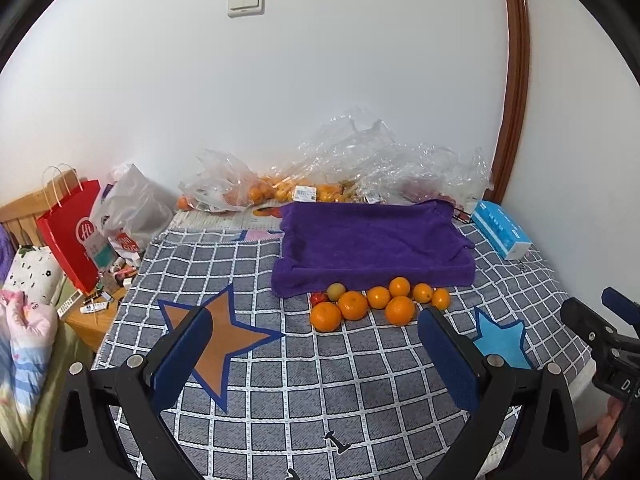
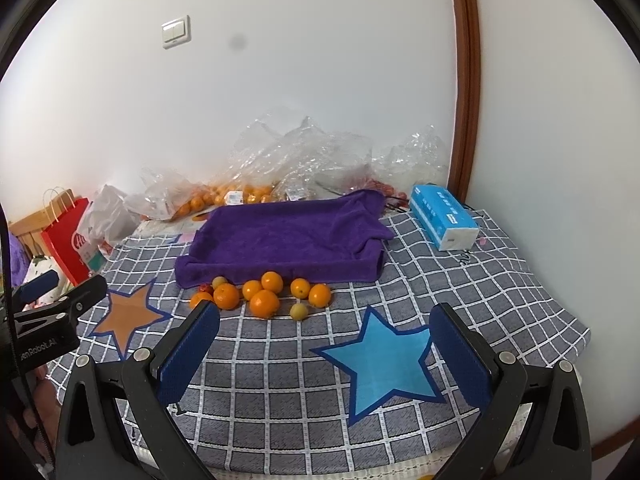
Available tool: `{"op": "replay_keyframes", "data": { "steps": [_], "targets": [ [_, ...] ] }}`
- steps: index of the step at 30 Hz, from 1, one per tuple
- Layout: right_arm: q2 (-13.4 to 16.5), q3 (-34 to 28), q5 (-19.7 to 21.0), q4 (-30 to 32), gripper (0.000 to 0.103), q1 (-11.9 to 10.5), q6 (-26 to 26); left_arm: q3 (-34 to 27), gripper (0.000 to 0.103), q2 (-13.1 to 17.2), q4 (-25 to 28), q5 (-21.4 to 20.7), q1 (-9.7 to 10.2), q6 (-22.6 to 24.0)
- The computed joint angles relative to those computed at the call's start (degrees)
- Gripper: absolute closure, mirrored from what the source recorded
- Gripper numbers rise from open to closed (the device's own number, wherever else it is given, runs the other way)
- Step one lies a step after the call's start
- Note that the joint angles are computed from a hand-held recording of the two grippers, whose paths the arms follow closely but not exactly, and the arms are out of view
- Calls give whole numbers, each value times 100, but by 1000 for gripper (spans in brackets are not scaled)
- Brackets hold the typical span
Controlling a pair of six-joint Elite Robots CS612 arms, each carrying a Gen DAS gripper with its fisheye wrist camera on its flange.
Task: Organize fruits
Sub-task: 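Move the right tool toward the oranges while the left tool approaches them too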
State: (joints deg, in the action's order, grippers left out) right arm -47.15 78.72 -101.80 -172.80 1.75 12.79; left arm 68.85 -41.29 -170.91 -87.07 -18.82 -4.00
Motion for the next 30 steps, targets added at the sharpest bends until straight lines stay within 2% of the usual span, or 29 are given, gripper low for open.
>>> {"op": "replay_keyframes", "data": {
  "steps": [7,9,13,23,25,27,30],
  "targets": [
    [120,-146,-118,155,0,-33,106,-271,0,161,444,-73,35,-72],
    [183,-224,-189,215,0,-43,84,-342,0,231,442,-36,38,-3],
    [343,-430,-21,395,0,-94,-48,-536,0,418,393,-74,55,35],
    [1025,-1129,301,639,1,-173,-205,-1407,0,1056,1115,-222,142,15],
    [1153,-1298,401,816,1,-189,-253,-1615,0,1195,1296,-308,181,-69],
    [1277,-1514,329,1207,1,-179,-190,-1821,0,1329,1461,-480,225,-147],
    [1442,-1749,435,1461,2,-197,-114,-2107,0,1519,1672,-632,261,-16]
  ]
}}
